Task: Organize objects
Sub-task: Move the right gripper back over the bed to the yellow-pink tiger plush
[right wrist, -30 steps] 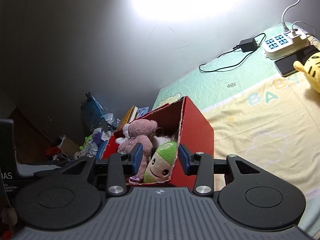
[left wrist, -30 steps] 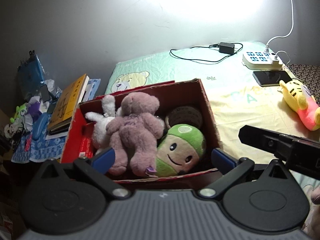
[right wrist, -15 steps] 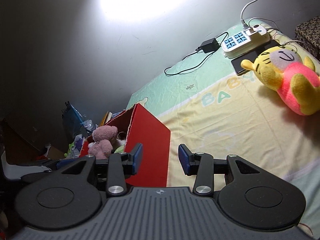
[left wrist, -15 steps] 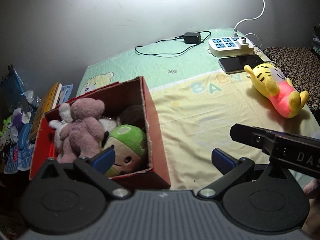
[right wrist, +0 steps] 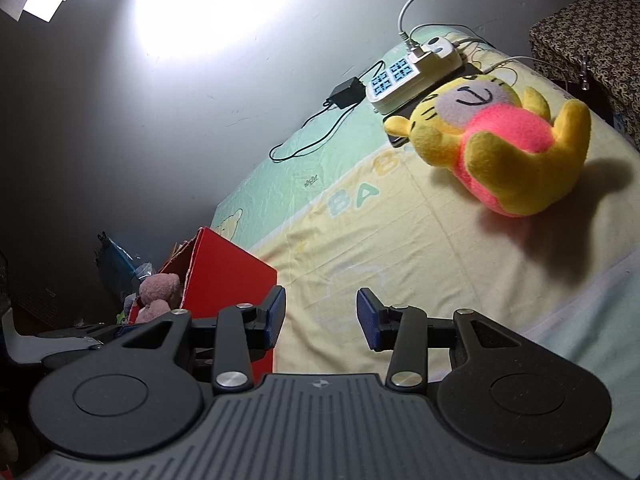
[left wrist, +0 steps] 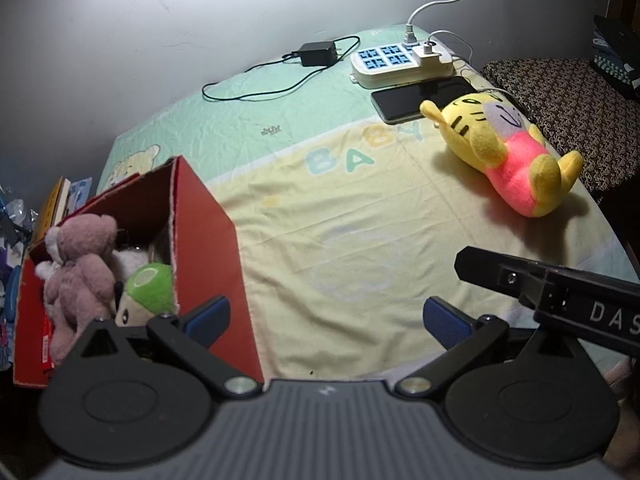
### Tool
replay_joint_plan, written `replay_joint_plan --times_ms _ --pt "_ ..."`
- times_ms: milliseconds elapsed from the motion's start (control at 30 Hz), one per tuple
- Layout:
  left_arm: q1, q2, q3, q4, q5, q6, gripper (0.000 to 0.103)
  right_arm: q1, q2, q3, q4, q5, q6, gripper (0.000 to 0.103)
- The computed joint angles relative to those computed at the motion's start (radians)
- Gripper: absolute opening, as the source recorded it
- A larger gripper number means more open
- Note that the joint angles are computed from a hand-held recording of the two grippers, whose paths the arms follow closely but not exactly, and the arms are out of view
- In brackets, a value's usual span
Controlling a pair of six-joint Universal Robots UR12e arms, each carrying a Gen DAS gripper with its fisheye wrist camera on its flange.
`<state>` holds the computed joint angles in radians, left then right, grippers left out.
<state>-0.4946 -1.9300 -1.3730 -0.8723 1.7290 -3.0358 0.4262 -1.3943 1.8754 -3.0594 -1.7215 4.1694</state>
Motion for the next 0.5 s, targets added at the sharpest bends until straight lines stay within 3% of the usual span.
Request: replay_joint_plan --times_ms 267,500 --pt "-0.01 -0.042 0.041 -0.06 -0.047 -0.01 0.102 -0.019 -0.03 0.041 0.029 -0.004 0.035 0.043" --pt "-0.01 -0.072 0.072 -0.071 -0.147 -0.008 0.102 -0.046 -0.068 0.095 0.044 -0.028 0.085 0.043"
